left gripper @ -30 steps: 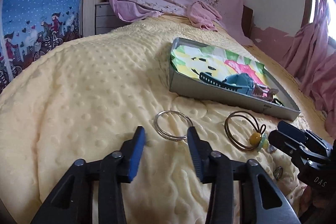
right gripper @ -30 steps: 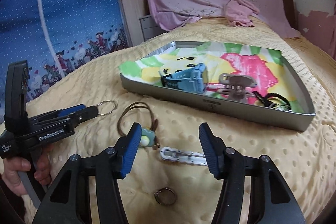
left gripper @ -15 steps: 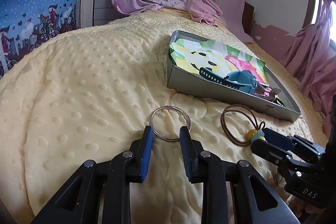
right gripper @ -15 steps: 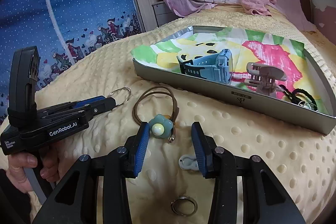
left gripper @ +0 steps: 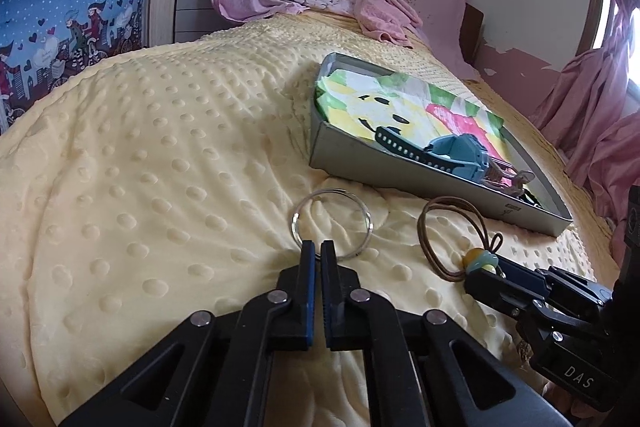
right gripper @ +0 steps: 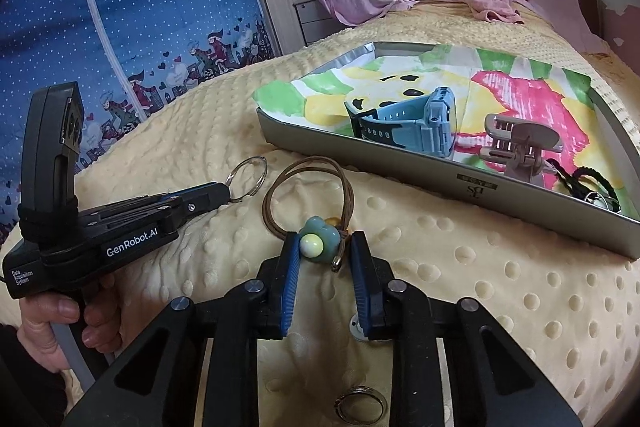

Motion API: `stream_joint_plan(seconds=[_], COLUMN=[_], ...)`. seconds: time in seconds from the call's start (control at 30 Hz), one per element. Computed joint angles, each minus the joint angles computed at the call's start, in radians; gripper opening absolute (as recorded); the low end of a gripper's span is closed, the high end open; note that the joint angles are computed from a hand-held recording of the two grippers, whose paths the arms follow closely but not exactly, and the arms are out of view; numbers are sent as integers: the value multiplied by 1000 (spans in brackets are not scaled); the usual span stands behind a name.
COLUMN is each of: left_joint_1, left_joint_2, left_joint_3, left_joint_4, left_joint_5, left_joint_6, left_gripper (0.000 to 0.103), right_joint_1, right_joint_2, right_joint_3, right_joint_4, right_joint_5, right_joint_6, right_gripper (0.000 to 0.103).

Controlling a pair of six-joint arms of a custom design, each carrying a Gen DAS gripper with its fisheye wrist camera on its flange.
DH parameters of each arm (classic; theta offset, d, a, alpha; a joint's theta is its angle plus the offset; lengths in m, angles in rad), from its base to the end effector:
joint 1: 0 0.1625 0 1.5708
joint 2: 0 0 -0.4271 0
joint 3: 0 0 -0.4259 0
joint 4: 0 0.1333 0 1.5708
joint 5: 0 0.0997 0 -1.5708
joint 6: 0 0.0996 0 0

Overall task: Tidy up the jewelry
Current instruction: 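Close the left tool on the silver ring while the right tool closes on the hair tie, then carry the silver ring and hair tie into the tray and open both tools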

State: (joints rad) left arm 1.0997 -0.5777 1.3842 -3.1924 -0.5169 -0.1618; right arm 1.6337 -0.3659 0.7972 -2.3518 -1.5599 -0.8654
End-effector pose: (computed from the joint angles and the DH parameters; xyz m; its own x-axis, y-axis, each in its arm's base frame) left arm -0.1475 -0.7741 0.1271 -0.7682 -0.4335 -0.4712 0.1900 0.5484 -0.8143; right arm 0.1915 -0.9033 0.0779 -0.6019 -0.7570 0.2542 -0.7979 0.5572 -0.2299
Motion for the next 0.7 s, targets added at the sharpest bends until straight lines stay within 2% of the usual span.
stream_joint_plan(seconds=[0.2, 0.33, 0.47, 0.7], left_joint_1=[-15, -17, -13, 14], left_joint_2=[15, 16, 4, -10], left_joint_3=[1, 1, 10, -8], left_joint_4=[-81, -86, -93, 11], left_joint_5=[-8, -2, 30, -16], left_joint_6=[88, 85, 13, -90], left_gripper=[1, 1, 1, 1], right_joint_1=[-10, -17, -19, -21], right_joint_2=[-37, -46, -41, -24], right_joint_3=[68, 80, 70, 35], right_joint_4=[-72, -83, -78, -70], right_joint_5=[30, 49, 50, 52], right_joint_6=[1, 9, 15, 46], right_gripper=[22, 22, 22, 22])
